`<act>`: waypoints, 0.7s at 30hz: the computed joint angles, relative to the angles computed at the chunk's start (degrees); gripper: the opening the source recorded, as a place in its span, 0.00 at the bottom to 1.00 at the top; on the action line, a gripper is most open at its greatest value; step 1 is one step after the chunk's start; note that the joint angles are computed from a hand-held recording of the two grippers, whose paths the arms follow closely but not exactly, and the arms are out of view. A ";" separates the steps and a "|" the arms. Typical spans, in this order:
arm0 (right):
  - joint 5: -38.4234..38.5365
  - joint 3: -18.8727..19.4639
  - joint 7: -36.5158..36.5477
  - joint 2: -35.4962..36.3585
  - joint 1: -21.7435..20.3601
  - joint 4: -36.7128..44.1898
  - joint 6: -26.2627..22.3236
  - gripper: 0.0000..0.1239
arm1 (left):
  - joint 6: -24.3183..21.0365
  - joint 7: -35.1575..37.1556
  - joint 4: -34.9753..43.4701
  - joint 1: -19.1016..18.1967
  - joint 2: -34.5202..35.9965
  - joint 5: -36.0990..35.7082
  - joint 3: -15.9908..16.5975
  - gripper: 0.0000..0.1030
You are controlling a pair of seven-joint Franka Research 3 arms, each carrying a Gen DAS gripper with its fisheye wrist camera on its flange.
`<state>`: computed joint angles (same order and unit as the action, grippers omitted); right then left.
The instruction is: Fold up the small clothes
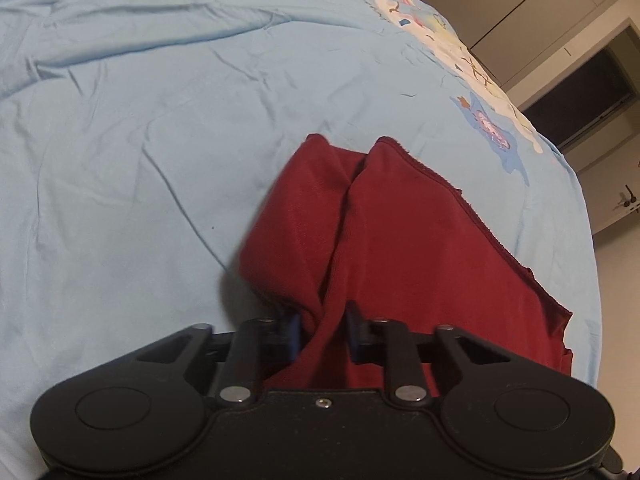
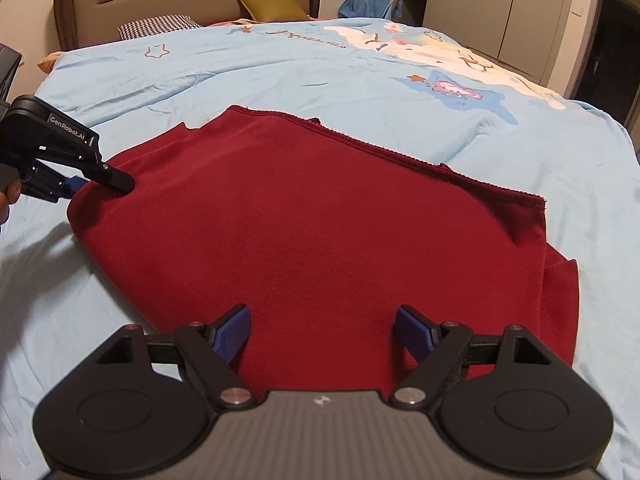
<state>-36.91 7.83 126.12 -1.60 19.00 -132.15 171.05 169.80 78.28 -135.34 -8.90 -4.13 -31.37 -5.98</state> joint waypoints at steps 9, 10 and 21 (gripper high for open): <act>4.02 1.44 -3.73 -5.70 -3.48 -3.46 0.93 0.68 | 0.01 -15.33 2.59 1.71 -4.08 30.85 -3.64 0.11; 3.94 1.96 -3.59 -6.79 -4.49 -4.08 0.90 0.68 | 0.17 -14.08 3.50 0.78 -4.14 32.07 -3.57 0.11; 7.35 7.42 -4.31 -19.33 -16.86 -11.44 -3.70 0.69 | -1.66 9.65 14.62 -8.82 3.12 30.18 -6.95 0.10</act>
